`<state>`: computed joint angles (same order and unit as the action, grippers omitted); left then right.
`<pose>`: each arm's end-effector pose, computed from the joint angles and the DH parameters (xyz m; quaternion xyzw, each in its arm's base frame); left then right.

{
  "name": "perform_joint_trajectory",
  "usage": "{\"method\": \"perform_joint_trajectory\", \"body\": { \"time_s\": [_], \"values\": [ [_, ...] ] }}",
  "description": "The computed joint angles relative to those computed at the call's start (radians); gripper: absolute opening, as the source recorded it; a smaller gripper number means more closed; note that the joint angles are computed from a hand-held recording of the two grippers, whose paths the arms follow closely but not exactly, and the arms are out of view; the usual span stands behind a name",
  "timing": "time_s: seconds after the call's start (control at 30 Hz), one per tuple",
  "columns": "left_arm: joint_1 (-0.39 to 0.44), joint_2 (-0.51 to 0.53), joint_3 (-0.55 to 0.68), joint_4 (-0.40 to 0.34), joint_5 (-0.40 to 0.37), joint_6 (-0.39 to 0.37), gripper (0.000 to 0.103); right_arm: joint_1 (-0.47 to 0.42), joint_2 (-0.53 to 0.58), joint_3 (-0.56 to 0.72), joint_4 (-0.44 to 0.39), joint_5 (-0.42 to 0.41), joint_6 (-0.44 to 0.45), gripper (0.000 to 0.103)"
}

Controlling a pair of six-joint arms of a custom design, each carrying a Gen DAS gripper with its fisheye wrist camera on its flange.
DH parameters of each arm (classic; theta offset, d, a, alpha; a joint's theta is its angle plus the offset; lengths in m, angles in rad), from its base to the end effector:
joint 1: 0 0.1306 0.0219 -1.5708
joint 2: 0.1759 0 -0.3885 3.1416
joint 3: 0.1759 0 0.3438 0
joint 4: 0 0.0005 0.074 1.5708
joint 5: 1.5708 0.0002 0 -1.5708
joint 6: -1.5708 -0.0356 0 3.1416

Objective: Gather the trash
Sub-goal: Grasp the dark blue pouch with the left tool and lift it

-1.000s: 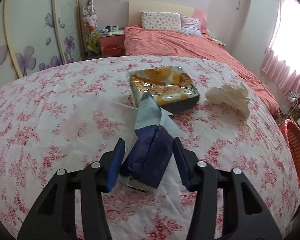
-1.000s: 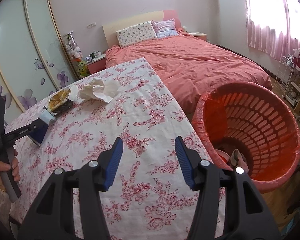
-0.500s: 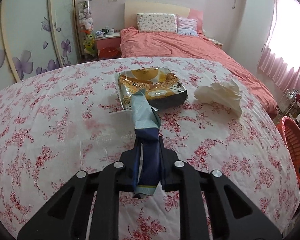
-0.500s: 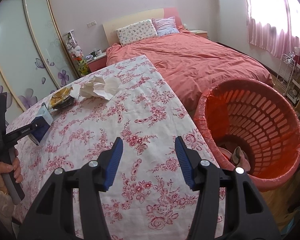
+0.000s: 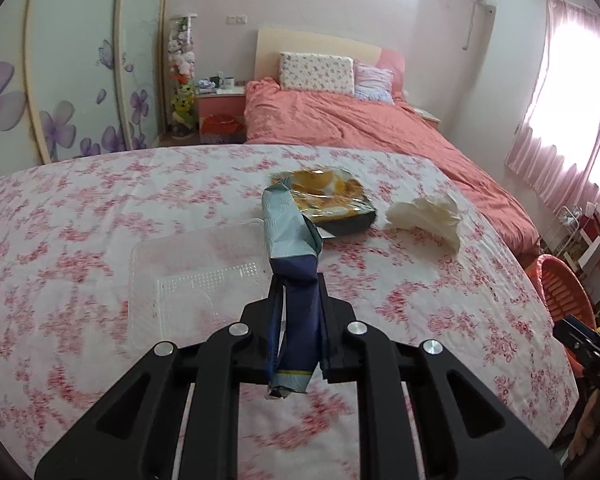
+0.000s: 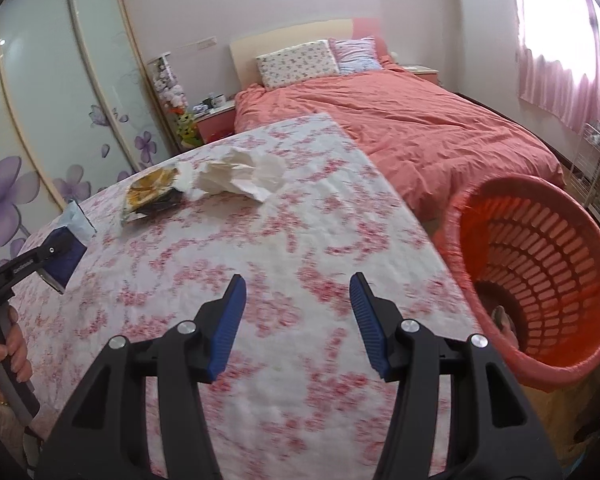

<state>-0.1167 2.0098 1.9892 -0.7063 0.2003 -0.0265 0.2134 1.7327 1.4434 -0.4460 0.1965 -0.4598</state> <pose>0.6655 -0.0857 0.3683 0.1058 0.9025 -0.1095 0.4030 0.5497 0.1115 0.3259 0.1513 0.8978 0.0487 0.4107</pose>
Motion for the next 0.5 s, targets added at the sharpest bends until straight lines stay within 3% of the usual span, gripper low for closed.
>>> {"method": "perform_joint_trajectory", "body": {
  "time_s": [0.27,0.5],
  "values": [
    [0.047,-0.021,-0.027,0.008,-0.008,0.013,0.015,0.032,0.102,0.152,-0.034,-0.006,0.027,0.053],
    [0.061,-0.009,0.001,0.000,-0.004,0.028,0.015,0.017,0.262,0.401,-0.123,0.000,0.047,0.053]
  ]
}}
